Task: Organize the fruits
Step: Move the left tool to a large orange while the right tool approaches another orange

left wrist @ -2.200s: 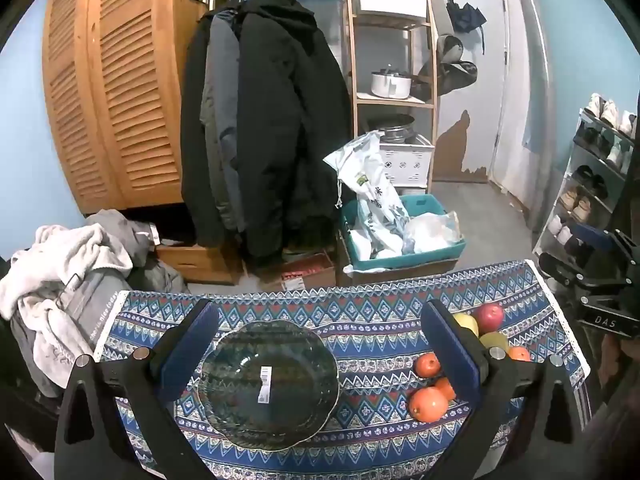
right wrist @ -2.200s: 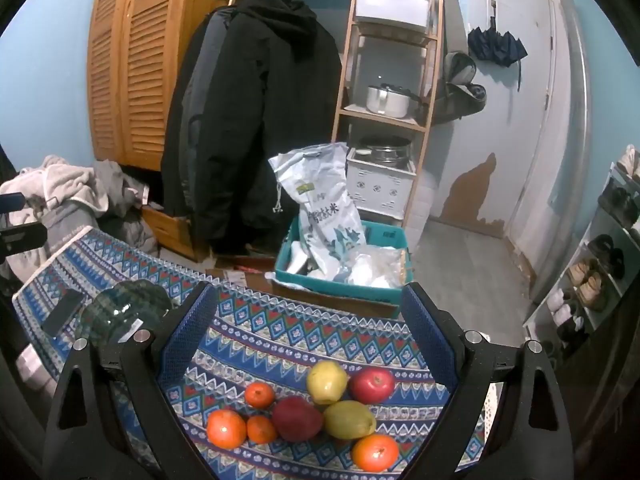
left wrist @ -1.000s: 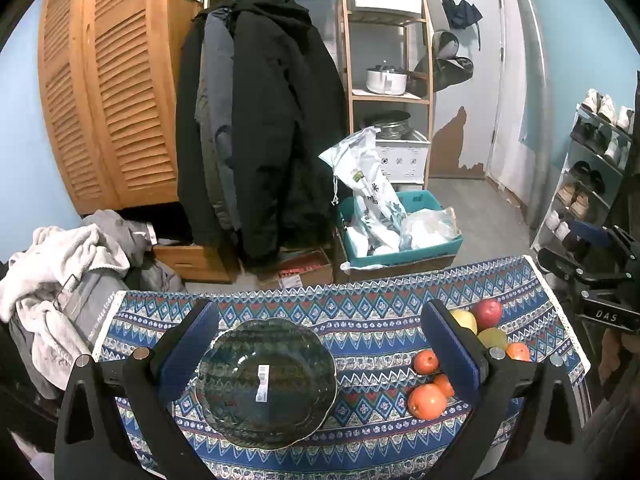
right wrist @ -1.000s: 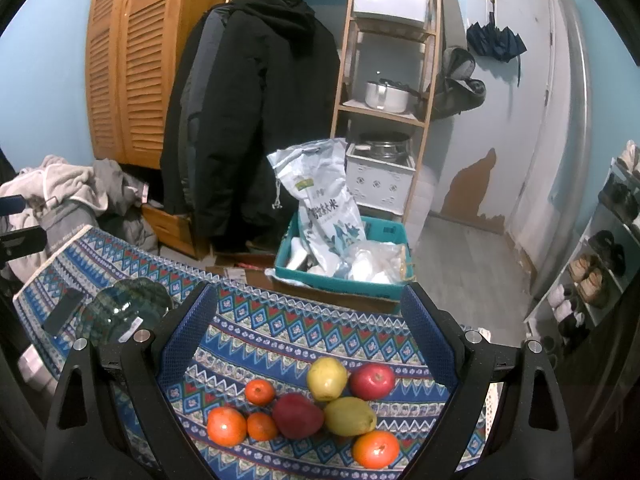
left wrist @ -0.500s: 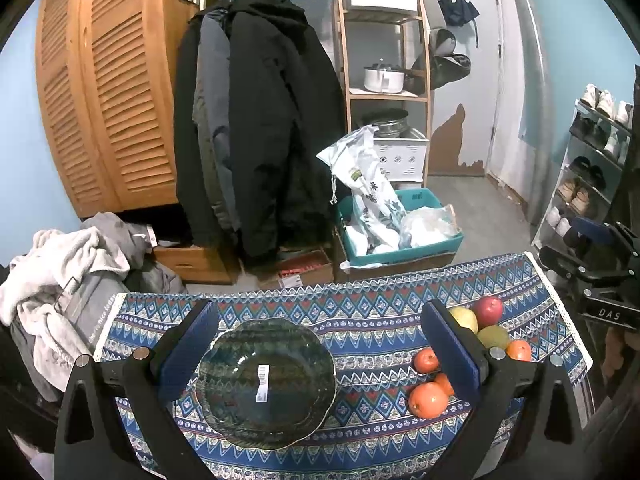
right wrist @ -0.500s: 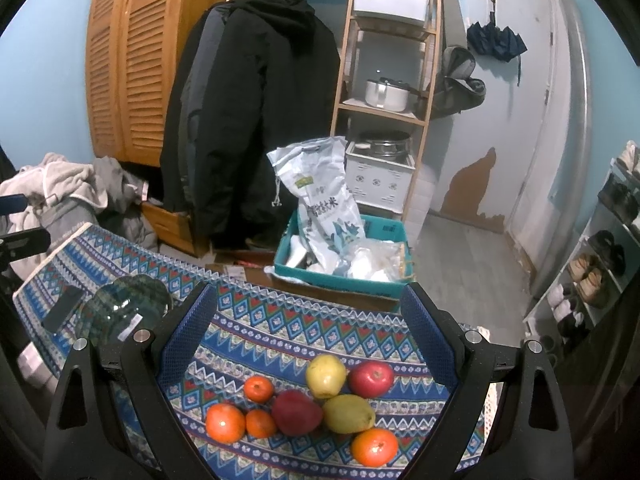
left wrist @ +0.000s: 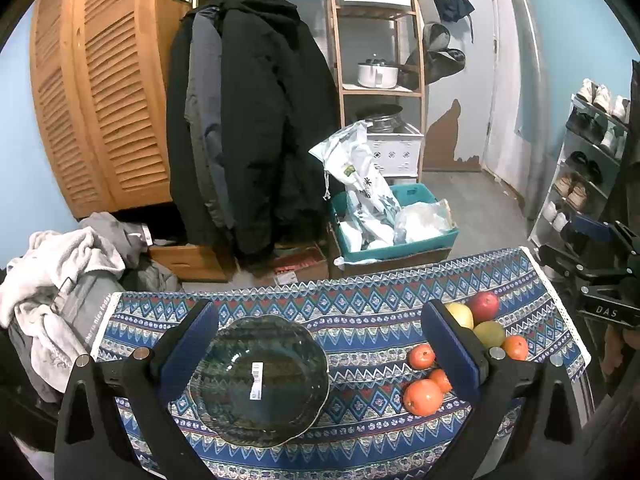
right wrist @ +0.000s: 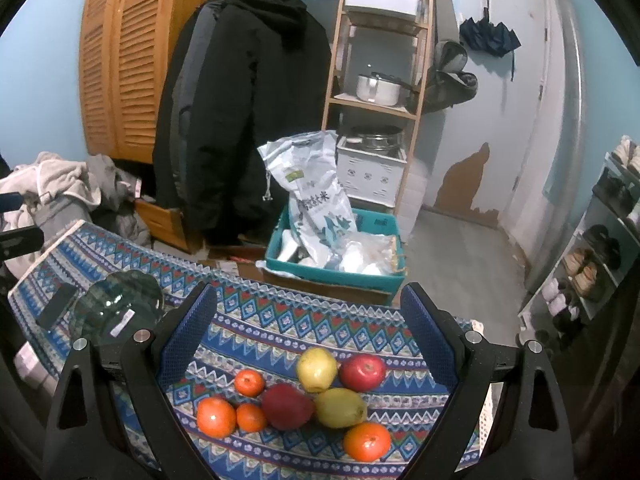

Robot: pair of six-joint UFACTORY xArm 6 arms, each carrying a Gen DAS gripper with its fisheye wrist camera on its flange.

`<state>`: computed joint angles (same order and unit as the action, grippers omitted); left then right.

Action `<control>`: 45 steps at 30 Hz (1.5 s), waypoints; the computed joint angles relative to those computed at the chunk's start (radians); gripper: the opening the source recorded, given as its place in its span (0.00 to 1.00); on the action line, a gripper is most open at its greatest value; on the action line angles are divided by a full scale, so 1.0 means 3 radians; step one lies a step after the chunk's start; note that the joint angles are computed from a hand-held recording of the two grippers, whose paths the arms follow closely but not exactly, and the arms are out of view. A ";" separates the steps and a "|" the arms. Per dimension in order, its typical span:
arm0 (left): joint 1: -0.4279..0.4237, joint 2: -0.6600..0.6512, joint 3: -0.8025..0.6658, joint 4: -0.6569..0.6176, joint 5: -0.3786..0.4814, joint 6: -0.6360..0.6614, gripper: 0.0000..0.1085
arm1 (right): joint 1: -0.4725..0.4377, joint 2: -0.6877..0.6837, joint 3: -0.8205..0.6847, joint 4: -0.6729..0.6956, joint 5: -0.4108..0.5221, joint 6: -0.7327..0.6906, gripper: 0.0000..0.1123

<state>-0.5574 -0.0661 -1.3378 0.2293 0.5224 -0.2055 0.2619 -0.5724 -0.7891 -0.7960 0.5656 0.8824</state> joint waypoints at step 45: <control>-0.0550 0.1105 -0.0544 -0.0666 0.0966 0.0639 0.94 | -0.0703 -0.0245 0.0831 0.1162 0.0047 -0.0893 0.81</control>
<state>-0.7224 0.2653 -1.5009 0.0294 0.8122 -0.0137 0.0510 -0.6458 -0.5397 -0.4473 0.5796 0.6145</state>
